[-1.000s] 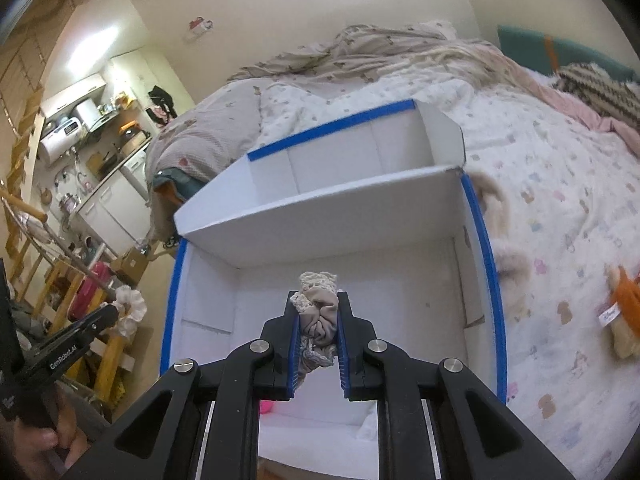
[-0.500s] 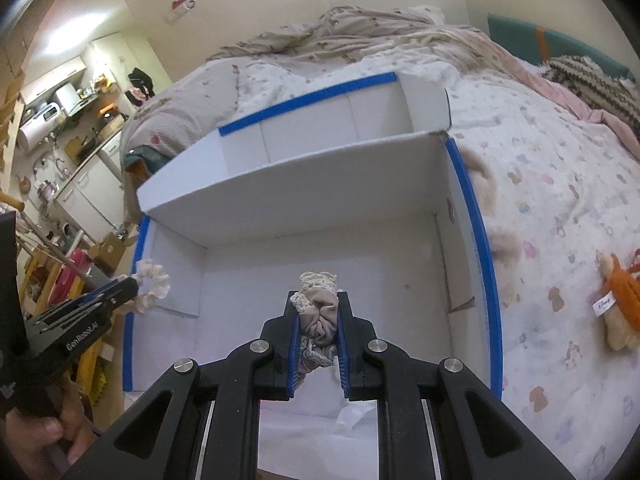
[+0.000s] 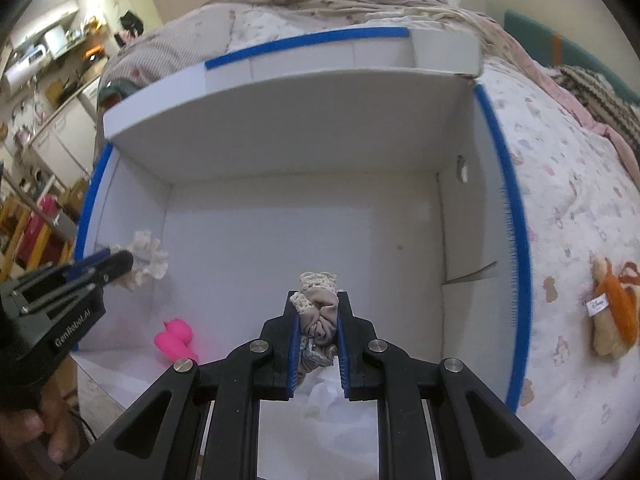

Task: Organize soft objects
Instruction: 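Carry both beige scrunchies into the box and open both tools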

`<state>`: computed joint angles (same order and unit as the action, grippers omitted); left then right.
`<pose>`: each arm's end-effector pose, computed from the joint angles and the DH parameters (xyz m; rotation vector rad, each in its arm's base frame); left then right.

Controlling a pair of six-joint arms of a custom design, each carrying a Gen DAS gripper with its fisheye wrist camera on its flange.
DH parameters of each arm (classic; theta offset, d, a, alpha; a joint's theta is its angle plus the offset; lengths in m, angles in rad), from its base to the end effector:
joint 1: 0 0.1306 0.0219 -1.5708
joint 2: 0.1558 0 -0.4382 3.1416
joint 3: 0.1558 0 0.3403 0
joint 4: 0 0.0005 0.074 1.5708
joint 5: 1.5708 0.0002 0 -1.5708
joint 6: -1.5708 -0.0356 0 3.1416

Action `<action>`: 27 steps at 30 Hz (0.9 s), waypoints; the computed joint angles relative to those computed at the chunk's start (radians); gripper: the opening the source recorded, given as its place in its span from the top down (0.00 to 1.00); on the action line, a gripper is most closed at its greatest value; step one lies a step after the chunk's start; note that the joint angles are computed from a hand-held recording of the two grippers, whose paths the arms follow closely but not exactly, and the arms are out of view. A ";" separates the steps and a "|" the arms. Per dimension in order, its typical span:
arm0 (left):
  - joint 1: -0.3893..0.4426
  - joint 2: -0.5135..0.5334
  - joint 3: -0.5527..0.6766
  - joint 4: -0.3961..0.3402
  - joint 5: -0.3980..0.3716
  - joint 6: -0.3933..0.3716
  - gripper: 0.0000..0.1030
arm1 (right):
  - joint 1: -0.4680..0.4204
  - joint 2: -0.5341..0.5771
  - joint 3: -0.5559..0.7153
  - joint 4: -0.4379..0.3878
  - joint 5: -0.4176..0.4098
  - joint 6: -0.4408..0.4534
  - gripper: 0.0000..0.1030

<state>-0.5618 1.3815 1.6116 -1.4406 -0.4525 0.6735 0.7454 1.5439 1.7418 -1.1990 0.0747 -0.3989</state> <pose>0.3260 -0.1874 0.5469 -0.2523 2.5734 0.2123 0.3481 0.3170 0.5398 -0.4208 2.5697 0.3310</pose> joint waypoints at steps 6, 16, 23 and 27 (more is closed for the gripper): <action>0.011 -0.002 -0.011 0.005 0.035 0.003 0.88 | 0.011 0.014 0.004 -0.020 0.010 0.015 0.83; 0.024 -0.013 -0.019 0.020 0.044 0.007 0.87 | 0.002 0.002 -0.007 0.004 -0.001 -0.013 0.83; 0.014 -0.025 -0.013 0.034 0.002 0.013 0.85 | -0.014 -0.023 -0.029 0.065 -0.033 -0.040 0.73; 0.008 -0.020 -0.008 0.024 -0.015 0.010 0.83 | -0.018 -0.034 -0.035 0.092 -0.048 -0.057 0.57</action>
<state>-0.5535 1.3615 1.6036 -1.4166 -0.4673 0.6833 0.7276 1.5098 1.7066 -1.1072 0.0272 -0.4561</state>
